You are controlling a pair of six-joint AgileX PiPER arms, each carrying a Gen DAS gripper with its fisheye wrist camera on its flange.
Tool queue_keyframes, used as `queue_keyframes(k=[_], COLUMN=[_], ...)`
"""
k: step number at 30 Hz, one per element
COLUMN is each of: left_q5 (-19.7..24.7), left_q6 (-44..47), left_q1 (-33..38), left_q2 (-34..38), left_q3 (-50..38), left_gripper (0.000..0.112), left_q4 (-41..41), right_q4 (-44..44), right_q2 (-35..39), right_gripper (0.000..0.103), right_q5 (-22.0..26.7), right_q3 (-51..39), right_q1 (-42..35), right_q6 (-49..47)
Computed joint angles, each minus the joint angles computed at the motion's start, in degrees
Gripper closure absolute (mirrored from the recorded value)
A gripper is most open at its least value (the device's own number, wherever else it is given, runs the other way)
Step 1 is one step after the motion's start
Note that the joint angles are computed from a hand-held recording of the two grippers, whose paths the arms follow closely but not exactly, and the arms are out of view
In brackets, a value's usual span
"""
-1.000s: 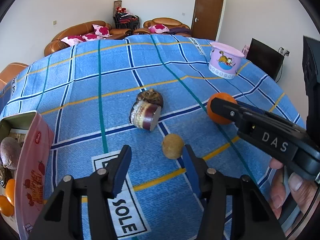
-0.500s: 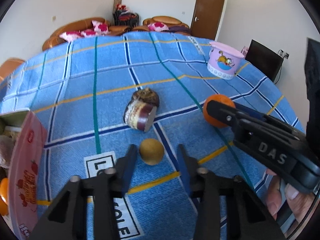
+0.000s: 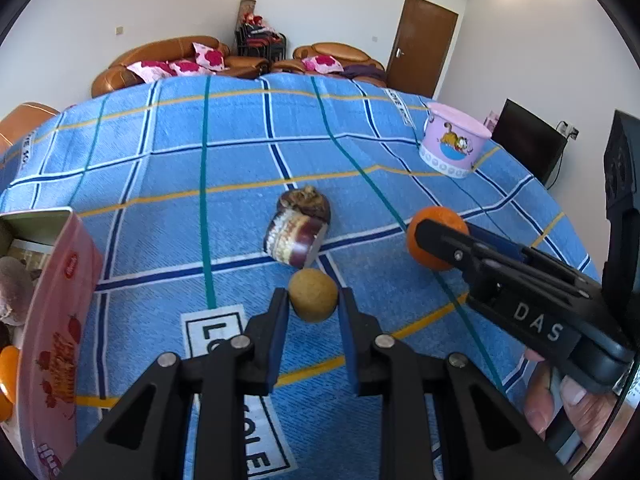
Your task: Organize fruits
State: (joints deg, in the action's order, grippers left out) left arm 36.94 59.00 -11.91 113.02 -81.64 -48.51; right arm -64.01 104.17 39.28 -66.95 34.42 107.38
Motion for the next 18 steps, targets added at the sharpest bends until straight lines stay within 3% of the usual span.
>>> queue_keyframes(k=[18], left_q5=[-4.1], left_q6=[6.8], left_q1=[2.0], left_q2=[-2.7], left_q3=[4.3], left_gripper=[0.086], left_q4=[-9.2], right_q4=[-5.6], right_q2=[-0.7], right_gripper=[0.054], right_q5=[2.7], right_q3=[1.0], right_q1=[2.6], right_q6=[4.0])
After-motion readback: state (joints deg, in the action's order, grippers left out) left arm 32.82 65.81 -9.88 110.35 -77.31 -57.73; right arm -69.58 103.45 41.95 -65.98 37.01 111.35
